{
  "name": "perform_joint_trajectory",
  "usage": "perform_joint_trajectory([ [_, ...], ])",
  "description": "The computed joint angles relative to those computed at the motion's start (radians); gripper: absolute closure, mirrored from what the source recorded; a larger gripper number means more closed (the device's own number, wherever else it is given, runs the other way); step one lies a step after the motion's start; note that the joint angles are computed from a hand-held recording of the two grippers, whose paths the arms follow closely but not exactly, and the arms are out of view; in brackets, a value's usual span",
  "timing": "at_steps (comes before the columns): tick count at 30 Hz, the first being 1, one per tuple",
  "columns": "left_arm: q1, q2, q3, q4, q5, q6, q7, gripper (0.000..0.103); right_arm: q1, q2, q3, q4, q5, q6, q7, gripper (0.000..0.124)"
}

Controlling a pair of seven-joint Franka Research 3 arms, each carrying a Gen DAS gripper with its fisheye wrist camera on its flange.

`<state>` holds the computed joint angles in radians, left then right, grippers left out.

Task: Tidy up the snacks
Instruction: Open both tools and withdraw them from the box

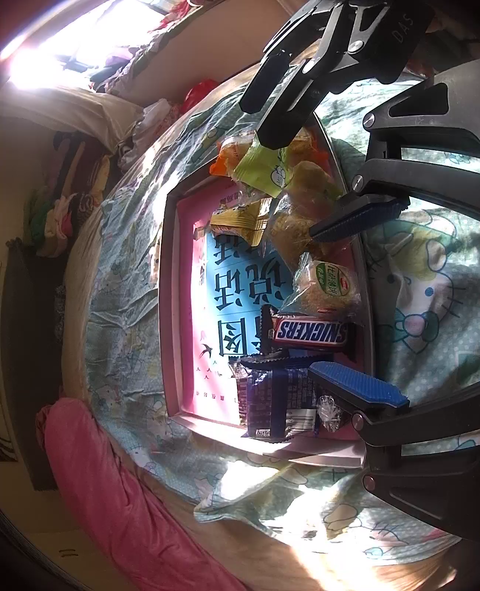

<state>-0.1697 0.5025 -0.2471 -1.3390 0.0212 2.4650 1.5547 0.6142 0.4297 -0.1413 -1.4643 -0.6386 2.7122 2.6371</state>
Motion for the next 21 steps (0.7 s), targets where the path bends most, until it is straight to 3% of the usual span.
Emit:
perform_joint_trajectory([
  [7,0.022,-0.065,0.001,-0.091,-0.008,0.056,-0.007,0.028,0.064,-0.038,-0.062,-0.031,-0.217,0.017,0.194,0.042],
  [11,0.035,-0.118,-0.004,-0.171,-0.016,0.09,0.013,0.028,0.049,-0.064,-0.021,-0.056,-0.257,-0.02,0.243,0.031],
  [21,0.051,-0.221,-0.003,-0.337,-0.054,0.133,0.047,0.028,0.024,-0.111,0.087,-0.133,-0.209,-0.124,0.258,0.03],
])
